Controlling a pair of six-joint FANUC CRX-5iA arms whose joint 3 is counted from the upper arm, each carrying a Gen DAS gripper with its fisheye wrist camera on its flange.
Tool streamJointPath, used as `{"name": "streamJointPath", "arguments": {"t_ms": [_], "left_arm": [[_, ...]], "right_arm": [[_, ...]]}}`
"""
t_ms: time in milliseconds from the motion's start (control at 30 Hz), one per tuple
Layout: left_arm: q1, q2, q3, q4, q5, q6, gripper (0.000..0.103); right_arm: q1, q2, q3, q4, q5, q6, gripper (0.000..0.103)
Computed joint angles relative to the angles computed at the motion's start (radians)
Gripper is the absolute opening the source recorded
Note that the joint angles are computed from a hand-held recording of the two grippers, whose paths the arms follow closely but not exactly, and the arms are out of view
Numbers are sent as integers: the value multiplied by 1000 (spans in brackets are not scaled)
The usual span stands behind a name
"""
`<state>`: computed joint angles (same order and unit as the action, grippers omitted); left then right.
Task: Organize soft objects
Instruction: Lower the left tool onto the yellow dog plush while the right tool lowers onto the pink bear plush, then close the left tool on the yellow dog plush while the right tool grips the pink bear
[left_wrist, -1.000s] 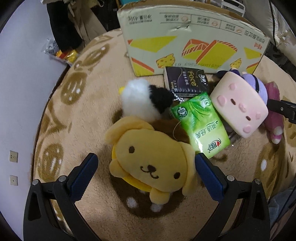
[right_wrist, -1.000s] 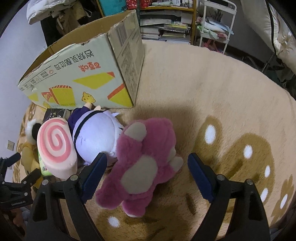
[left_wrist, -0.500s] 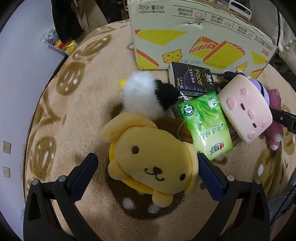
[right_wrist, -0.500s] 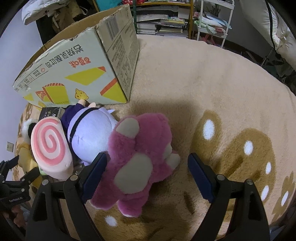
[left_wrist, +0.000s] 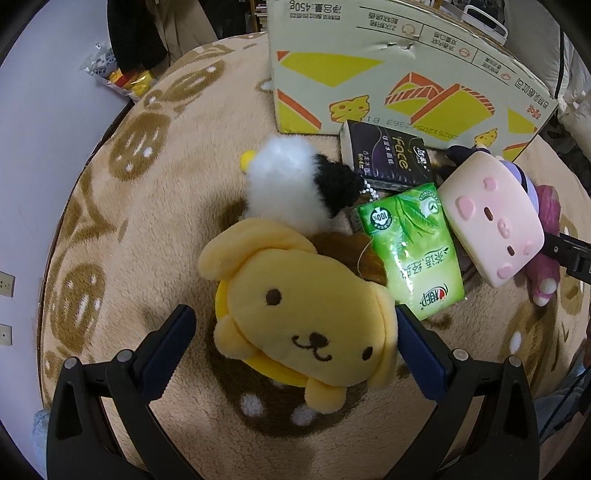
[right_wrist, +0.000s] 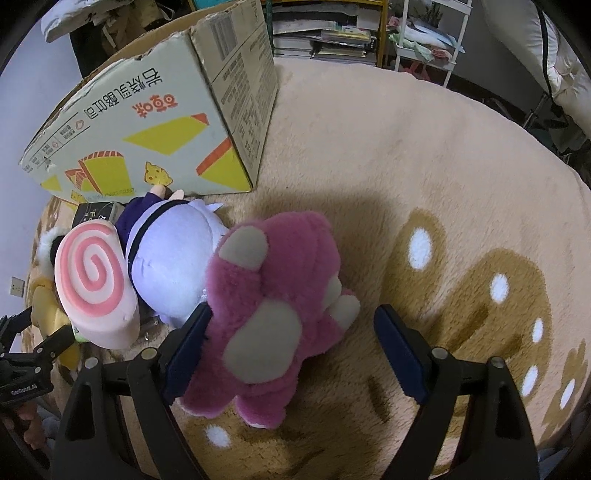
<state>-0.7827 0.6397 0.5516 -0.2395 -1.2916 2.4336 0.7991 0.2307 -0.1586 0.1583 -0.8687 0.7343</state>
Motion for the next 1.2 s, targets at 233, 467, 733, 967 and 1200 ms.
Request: {"name": "streamJointPath", "arguments": {"t_ms": [233, 467, 733, 967, 1200], "left_arm": [[13, -22, -52, 54, 76, -21, 85], [11, -26, -54, 51, 77, -11, 79], [7, -17, -34, 43, 51, -17, 79], [4, -32, -44, 39, 54, 3, 79], [-3, -41, -42, 21, 27, 34, 79]], "right_arm": [[0, -1, 3, -41, 7, 25, 80], [3, -2, -3, -44, 12, 27, 76], [12, -10, 0, -40, 2, 31, 72], [11, -25, -8, -45, 6, 13, 71], [26, -71, -48, -28, 25, -12, 69]]}}
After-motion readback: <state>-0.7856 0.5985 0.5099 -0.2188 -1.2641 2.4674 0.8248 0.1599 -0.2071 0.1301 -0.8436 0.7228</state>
